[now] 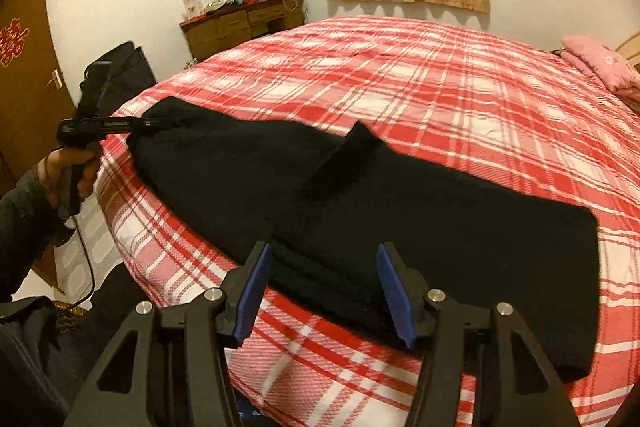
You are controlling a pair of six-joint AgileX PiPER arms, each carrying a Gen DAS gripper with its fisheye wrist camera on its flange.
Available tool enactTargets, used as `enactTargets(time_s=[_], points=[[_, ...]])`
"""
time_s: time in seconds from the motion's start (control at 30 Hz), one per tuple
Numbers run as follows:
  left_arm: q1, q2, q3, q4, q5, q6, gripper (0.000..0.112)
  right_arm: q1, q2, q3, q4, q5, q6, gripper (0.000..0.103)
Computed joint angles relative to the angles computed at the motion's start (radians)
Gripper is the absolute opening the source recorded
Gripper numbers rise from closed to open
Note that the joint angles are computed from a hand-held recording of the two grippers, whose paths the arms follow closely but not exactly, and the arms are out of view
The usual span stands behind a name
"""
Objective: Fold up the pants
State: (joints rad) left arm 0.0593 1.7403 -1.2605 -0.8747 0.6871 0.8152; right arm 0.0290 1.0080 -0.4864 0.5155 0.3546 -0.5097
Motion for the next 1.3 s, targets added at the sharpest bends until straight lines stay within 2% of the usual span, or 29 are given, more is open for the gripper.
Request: enactTargets(time_s=[0.13,0.2,0.33,0.43,0.6,0.67,0.73,0.8,1.0,1.13,1.2,1.27,1.3], points=[[-0.009,-0.092,-0.019,-0.133,0.124,0.014,0.025,-0.114,-0.032,-0.004,0.034,0.045,-0.051,0.056],[-0.061,-0.131,-0.042,-0.154,0.138,0.002,0.025,-0.174,-0.045,-0.01,0.018,0.07,-0.047,0.056],[-0.221,-0.142,-0.153,-0.127,0.144,-0.085,0.025,-0.414,-0.088,-0.014,0.219,0.194,-0.29,0.056],[-0.359,-0.091,-0.265,-0.047,0.106,-0.175,0.025,-0.591,-0.112,-0.02,0.316,0.3,-0.415,0.056],[-0.521,0.041,-0.47,0.068,0.131,-0.314,0.025,-0.926,-0.13,-0.022,0.428,0.496,-0.625,0.056],[-0.595,0.1,-0.558,0.172,0.143,-0.399,0.025,-1.092,-0.119,-0.016,0.472,0.595,-0.727,0.056],[-0.658,0.145,-0.621,0.257,0.151,-0.459,0.025,-1.191,-0.092,-0.015,0.496,0.644,-0.785,0.056],[-0.729,0.223,-0.709,0.369,0.159,-0.53,0.025,-1.258,-0.053,-0.014,0.51,0.665,-0.814,0.056],[-0.863,0.404,-0.881,0.54,0.19,-0.627,0.026,-1.38,0.022,-0.033,0.527,0.692,-0.849,0.056],[-0.945,0.45,-0.88,0.646,0.142,-0.666,0.028,-1.388,0.039,-0.02,0.542,0.685,-0.872,0.056],[-0.98,0.461,-0.878,0.687,0.131,-0.674,0.037,-1.388,0.054,-0.009,0.552,0.68,-0.888,0.056],[-1.003,0.421,-0.805,0.683,0.066,-0.634,0.038,-1.382,0.061,-0.005,0.562,0.672,-0.889,0.056],[-1.004,0.393,-0.764,0.663,0.037,-0.599,0.046,-1.391,0.061,-0.003,0.57,0.676,-0.896,0.056]])
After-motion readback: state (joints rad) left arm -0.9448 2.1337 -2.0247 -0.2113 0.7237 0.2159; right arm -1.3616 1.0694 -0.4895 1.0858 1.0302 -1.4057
